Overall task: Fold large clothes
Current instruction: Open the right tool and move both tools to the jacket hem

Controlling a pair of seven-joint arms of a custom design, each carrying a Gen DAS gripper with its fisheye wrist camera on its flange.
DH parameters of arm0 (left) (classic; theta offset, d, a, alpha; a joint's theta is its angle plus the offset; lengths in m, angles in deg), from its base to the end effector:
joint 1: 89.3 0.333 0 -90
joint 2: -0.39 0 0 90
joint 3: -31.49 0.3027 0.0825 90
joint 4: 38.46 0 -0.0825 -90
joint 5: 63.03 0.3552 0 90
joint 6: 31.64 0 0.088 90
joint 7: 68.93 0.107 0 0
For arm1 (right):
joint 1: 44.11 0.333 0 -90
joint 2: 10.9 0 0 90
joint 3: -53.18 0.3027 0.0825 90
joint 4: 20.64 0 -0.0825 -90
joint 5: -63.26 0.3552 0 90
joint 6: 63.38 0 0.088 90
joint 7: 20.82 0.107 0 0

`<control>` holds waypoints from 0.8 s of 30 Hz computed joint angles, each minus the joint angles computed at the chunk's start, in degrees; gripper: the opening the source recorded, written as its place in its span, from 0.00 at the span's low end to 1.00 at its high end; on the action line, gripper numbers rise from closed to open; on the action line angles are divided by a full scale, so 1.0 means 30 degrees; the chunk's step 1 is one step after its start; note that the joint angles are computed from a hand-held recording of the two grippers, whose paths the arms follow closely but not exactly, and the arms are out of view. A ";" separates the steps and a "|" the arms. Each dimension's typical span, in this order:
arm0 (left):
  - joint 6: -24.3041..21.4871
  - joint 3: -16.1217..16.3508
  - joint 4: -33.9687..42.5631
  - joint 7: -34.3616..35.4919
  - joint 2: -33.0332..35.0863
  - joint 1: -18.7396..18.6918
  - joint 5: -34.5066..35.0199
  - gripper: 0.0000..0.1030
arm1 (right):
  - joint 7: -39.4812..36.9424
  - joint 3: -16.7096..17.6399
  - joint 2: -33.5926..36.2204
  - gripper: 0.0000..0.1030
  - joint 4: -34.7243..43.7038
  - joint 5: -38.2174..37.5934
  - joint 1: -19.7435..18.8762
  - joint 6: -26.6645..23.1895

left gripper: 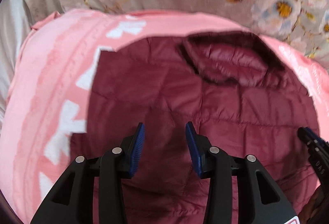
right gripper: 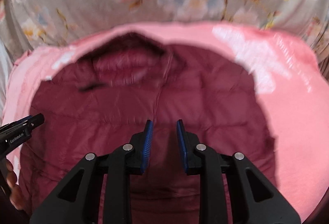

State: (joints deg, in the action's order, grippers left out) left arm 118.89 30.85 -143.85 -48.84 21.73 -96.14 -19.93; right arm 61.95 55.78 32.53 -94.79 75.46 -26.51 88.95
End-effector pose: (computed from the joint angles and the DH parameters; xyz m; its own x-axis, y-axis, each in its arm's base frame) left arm 0.6334 -0.0990 0.3711 0.4773 -0.8786 0.0174 -0.7069 -0.3956 -0.5863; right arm 0.7132 0.2449 0.3666 0.3349 -0.9307 -0.1472 -0.7979 -0.1970 -0.5696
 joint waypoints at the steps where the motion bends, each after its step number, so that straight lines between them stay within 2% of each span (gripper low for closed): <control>1: 0.0314 -0.0102 -0.0164 0.0077 0.0192 0.0152 -0.0280 0.39 | -0.0285 0.0226 -0.0143 0.22 -0.0540 0.0139 -0.0139 -0.0188; 6: 0.1538 0.0681 -0.1633 -0.1716 -0.0221 -0.0436 0.1728 0.39 | -0.1017 -0.0171 -0.2404 0.22 -0.5068 -0.0345 0.0477 0.2557; 8: 0.1656 0.0840 -0.1780 -0.2485 -0.0188 -0.0633 0.2653 0.40 | -0.0945 -0.0242 -0.2390 0.22 -0.5368 -0.0413 0.0589 0.3120; 12: 0.0973 0.1275 -0.1562 -0.4627 0.0233 -0.1412 0.5387 0.40 | -0.1608 0.0851 -0.1940 0.22 -0.5243 0.0855 -0.0408 0.3719; 14: 0.0408 0.1144 -0.1338 -0.5207 0.0396 -0.1528 0.6131 0.40 | -0.1542 0.0462 -0.1989 0.22 -0.5515 0.0719 -0.0016 0.4238; 18: 0.0308 0.0807 -0.1297 -0.5617 0.0439 -0.1222 0.6645 0.40 | -0.0352 -0.1262 -0.1952 0.23 -0.5752 -0.0679 0.1580 0.4928; 24: 0.0059 0.0566 -0.1315 -0.5940 0.0433 -0.1077 0.7117 0.40 | -0.0399 -0.0720 -0.1967 0.23 -0.5814 -0.0724 0.1083 0.5009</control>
